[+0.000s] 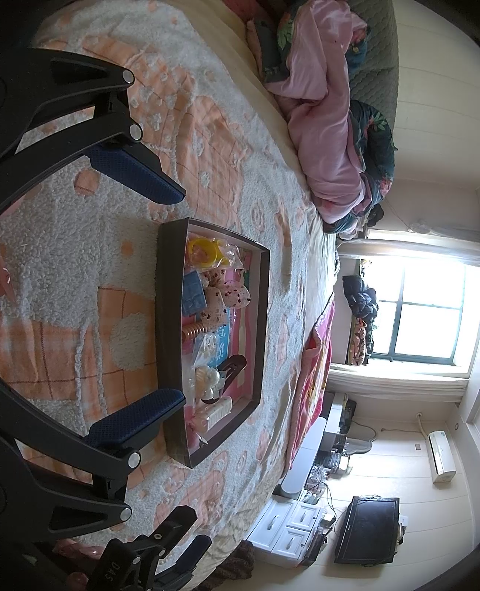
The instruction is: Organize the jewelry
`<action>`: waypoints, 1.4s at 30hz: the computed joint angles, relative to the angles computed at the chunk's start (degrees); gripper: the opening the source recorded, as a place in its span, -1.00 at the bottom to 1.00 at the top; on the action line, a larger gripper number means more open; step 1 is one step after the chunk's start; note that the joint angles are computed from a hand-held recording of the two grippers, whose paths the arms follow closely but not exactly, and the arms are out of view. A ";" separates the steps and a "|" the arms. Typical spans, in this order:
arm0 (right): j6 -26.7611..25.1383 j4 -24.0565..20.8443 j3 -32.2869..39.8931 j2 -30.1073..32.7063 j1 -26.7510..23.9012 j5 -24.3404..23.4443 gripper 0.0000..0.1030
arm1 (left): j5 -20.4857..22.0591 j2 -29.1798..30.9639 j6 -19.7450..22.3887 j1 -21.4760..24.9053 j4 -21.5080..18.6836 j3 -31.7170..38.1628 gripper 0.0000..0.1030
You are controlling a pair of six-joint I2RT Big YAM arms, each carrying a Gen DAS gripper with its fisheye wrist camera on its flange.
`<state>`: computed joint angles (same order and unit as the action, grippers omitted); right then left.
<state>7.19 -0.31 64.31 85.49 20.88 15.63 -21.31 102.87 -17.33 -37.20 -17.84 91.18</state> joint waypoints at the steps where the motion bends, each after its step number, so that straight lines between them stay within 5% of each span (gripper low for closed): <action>1: -0.07 0.01 0.01 0.01 0.01 0.04 0.87 | -0.03 0.00 0.02 0.03 0.01 -0.01 0.78; 31: 0.54 -0.45 0.07 0.40 -0.05 0.76 0.87 | -0.79 -0.27 0.31 0.11 0.24 -0.06 0.78; 42: 4.26 -4.21 2.17 1.39 -1.89 0.78 0.87 | -0.42 0.68 -4.06 1.71 -4.04 2.23 0.78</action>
